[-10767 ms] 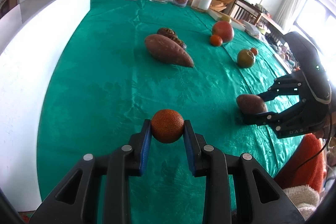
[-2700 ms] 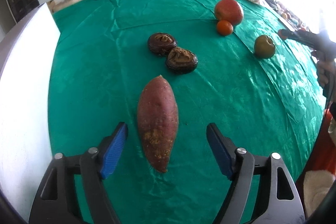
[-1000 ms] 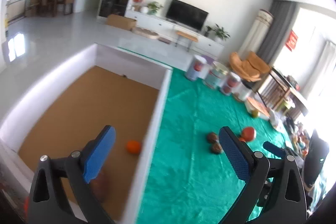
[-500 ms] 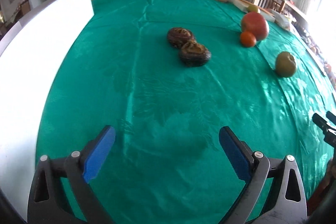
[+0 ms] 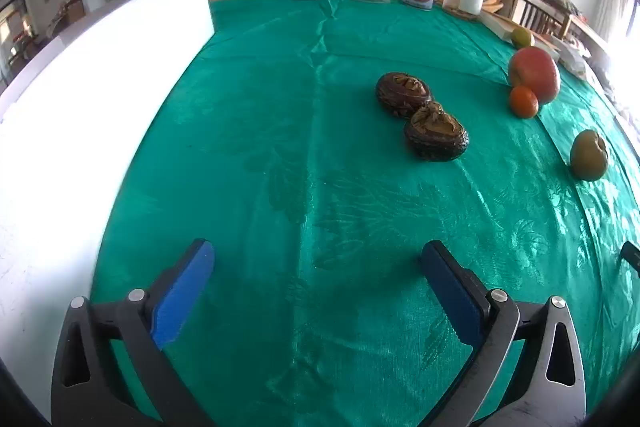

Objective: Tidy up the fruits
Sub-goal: 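Withdraw both tools from the box back over the table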

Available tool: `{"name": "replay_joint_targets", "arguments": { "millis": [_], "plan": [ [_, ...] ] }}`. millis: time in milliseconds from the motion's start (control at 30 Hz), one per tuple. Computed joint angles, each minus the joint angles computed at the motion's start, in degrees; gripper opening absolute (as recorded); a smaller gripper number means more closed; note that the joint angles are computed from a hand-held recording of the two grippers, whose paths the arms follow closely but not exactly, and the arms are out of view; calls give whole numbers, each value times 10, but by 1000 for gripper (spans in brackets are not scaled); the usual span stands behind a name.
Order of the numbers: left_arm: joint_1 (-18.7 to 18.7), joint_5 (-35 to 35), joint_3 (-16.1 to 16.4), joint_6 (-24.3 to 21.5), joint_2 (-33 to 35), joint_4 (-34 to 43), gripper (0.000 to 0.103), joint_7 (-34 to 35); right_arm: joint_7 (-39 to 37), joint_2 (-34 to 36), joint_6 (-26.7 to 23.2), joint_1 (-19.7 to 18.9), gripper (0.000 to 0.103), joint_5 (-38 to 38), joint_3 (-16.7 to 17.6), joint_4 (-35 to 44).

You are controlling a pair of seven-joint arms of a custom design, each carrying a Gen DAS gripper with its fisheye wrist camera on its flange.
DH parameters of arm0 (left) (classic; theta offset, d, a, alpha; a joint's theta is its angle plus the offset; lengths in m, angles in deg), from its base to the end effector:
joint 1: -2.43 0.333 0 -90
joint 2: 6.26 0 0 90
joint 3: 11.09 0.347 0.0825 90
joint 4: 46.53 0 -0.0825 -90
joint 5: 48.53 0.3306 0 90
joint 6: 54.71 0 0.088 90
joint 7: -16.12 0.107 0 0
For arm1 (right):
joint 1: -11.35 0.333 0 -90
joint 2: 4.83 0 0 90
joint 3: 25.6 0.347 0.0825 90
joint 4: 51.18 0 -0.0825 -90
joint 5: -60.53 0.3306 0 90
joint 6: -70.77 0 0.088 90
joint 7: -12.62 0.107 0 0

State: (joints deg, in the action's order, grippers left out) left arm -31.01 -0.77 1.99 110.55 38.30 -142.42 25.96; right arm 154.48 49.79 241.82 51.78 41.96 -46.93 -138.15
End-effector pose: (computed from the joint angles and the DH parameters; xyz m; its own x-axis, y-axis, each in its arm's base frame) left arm 0.6156 -0.3077 0.2509 0.1670 -0.9859 0.0092 -0.7953 -0.1403 -0.5898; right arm 0.6513 0.3319 0.2293 -0.0295 -0.9996 0.0023 -0.7951 0.0221 -0.6060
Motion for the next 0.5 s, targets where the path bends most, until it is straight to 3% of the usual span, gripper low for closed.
{"name": "replay_joint_targets", "arguments": {
  "millis": [500],
  "plan": [
    [-1, -3, 2, 1, 0, -1, 103, 3, 0, 1, -1, 0, 103, 1, 0, 2]
  ]
}}
